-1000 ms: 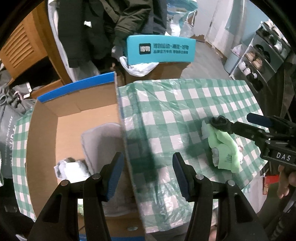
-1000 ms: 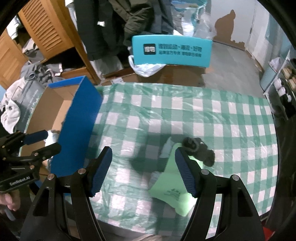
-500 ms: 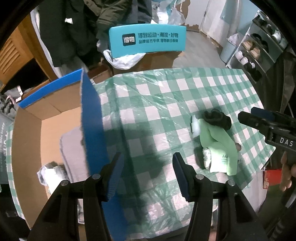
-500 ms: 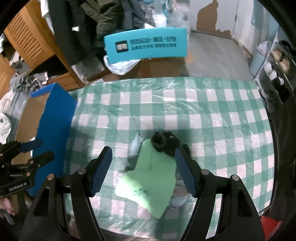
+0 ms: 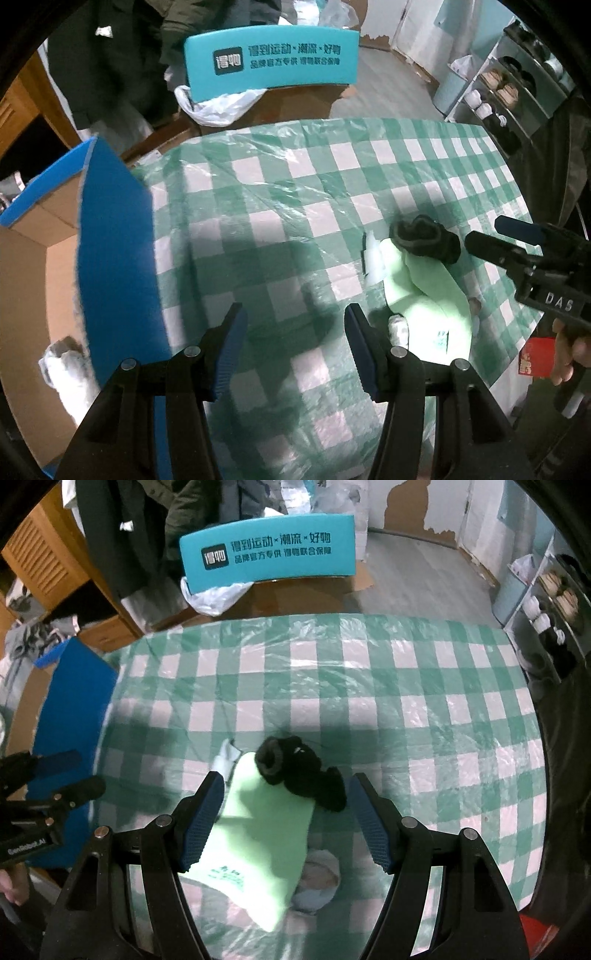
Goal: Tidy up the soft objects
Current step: 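Close the right tool on the black sock and lift it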
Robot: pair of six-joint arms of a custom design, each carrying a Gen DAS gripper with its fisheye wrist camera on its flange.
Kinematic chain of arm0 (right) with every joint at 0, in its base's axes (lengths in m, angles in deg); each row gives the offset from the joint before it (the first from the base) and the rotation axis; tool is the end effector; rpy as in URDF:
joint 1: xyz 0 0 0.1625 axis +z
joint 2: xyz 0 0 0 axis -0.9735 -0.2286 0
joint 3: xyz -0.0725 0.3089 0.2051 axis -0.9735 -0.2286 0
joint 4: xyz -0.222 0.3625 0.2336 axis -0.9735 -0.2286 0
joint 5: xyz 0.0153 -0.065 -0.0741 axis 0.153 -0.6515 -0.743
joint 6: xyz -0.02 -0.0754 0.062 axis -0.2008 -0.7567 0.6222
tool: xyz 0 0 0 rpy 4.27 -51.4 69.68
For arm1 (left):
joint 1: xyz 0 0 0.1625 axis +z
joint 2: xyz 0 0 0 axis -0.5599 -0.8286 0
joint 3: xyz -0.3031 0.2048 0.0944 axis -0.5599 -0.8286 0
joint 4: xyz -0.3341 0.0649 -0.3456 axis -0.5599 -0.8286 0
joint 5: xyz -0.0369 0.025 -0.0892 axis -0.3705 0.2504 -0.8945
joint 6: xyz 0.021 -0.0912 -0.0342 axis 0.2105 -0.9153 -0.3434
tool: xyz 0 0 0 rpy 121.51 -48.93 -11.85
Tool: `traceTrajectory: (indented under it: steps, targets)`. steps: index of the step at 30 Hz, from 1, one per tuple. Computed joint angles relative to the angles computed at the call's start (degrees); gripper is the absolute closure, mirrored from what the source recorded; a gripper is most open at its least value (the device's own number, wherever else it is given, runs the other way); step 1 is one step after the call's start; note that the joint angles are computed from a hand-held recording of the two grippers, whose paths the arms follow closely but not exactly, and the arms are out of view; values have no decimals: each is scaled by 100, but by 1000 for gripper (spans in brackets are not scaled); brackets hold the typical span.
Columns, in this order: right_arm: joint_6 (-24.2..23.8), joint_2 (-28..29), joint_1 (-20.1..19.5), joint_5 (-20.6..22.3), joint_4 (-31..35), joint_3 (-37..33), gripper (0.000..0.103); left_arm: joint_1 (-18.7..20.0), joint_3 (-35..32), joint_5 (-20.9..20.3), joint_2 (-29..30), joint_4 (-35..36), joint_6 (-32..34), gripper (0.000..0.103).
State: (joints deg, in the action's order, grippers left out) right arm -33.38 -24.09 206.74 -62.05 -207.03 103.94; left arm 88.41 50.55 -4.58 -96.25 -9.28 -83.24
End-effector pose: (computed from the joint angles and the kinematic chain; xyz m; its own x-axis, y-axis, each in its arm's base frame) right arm 0.4379 -0.4159 0.0391 -0.8158 0.0011 0.5784 -0.2116 0.9301 -0.3002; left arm -0.0891 -0.4517 0.4034 -0.7214 0.3643 -0.5890 0.4348 0.9002 0.0242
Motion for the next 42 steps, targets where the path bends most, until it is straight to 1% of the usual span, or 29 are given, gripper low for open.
traceTrajectory:
  steps: [8, 12, 17, 25, 29, 31, 32, 33, 34, 35, 36, 37, 38, 39, 42]
  targets:
    - [-651, 201, -207, 30, -279, 30, 32, 182, 114, -120, 363, -424, -5, 47]
    - [-992, 304, -279, 90, -441, 29, 32, 224, 165, -166, 493, -606, 126, 47]
    - [-1313, 479, -324, -37, -432, -36, 32, 273, 178, -183, 615, -687, 190, 47]
    - [-1549, 667, -407, -222, -397, -88, 32, 411, 184, -303, 774, -832, 218, 47]
    - [-1547, 650, -498, -104, -530, -25, 32, 403, 205, -415, 815, -934, 312, 47]
    - [-1586, 632, -537, -23, -615, 22, 33, 393, 224, -440, 825, -951, 360, 41]
    - [-1594, 609, -565, 46, -658, 53, 37, 376, 245, -425, 824, -974, 365, 32]
    - [-1595, 570, -603, 132, -715, 97, 40, 352, 290, -387, 800, -1037, 380, 31]
    - [-1574, 531, -644, 244, -777, 132, 50, 324, 332, -338, 784, -1100, 381, 31]
    - [-1490, 460, -698, 380, -884, 200, 53, 305, 355, -311, 788, -1140, 371, 31]
    - [-1426, 425, -712, 416, -944, 240, 55, 302, 358, -323, 799, -1161, 373, 31]
    - [-1353, 390, -734, 450, -994, 273, 61, 310, 354, -373, 820, -1181, 388, 31]
    - [-1283, 353, -755, 459, -1004, 301, 63, 322, 346, -425, 849, -1190, 402, 31]
    - [-1234, 368, -736, 296, -1012, 303, 64, 325, 347, -440, 864, -1197, 409, 31]
    - [-995, 282, -747, 249, -1023, 374, 65, 331, 368, -403, 927, -1242, 438, 31]
